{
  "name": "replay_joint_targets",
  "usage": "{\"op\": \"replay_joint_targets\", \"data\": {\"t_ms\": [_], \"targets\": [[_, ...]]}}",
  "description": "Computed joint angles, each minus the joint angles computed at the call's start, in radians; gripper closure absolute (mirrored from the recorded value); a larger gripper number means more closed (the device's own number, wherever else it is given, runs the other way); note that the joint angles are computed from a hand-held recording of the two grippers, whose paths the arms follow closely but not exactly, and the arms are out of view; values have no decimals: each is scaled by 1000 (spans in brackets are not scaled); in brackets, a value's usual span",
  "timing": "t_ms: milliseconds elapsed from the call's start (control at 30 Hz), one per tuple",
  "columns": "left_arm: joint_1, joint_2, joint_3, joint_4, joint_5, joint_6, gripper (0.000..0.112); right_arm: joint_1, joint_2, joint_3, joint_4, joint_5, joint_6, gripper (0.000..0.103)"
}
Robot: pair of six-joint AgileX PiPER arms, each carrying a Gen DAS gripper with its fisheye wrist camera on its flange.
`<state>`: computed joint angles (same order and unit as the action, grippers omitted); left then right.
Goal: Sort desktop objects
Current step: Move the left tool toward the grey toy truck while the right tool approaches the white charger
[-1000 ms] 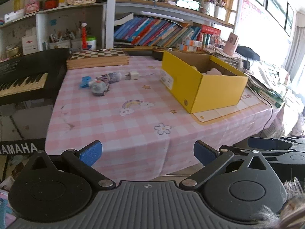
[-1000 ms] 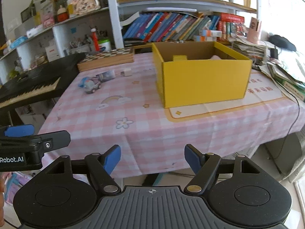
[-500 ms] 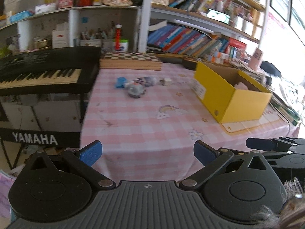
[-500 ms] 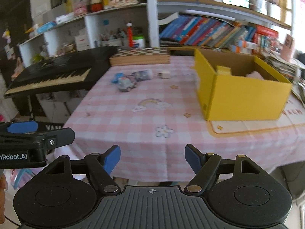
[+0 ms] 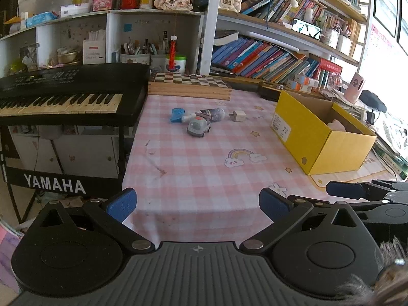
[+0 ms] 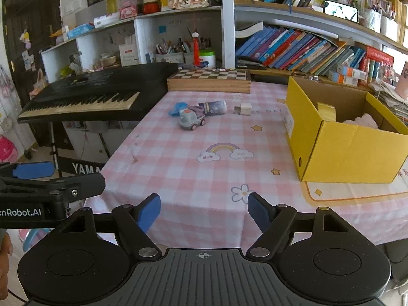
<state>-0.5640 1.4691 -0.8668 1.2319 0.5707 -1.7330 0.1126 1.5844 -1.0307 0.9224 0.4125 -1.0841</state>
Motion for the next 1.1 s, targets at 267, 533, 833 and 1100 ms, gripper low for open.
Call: {"op": "replay_joint_targets", "data": {"t_ms": [267, 533, 833, 1100], "targets": [[52, 76, -82, -32, -26, 67, 9, -7, 95, -103, -7, 27, 8, 25], [107, 190, -213, -115, -52, 166, 9, -19, 227, -278, -94, 87, 84, 25], [173, 345, -411, -225, -44, 274, 9, -27, 424, -567, -180, 177, 179, 25], [213, 492, -627, -340, -5, 404, 9, -34, 604, -868, -269, 283, 307, 25]]}}
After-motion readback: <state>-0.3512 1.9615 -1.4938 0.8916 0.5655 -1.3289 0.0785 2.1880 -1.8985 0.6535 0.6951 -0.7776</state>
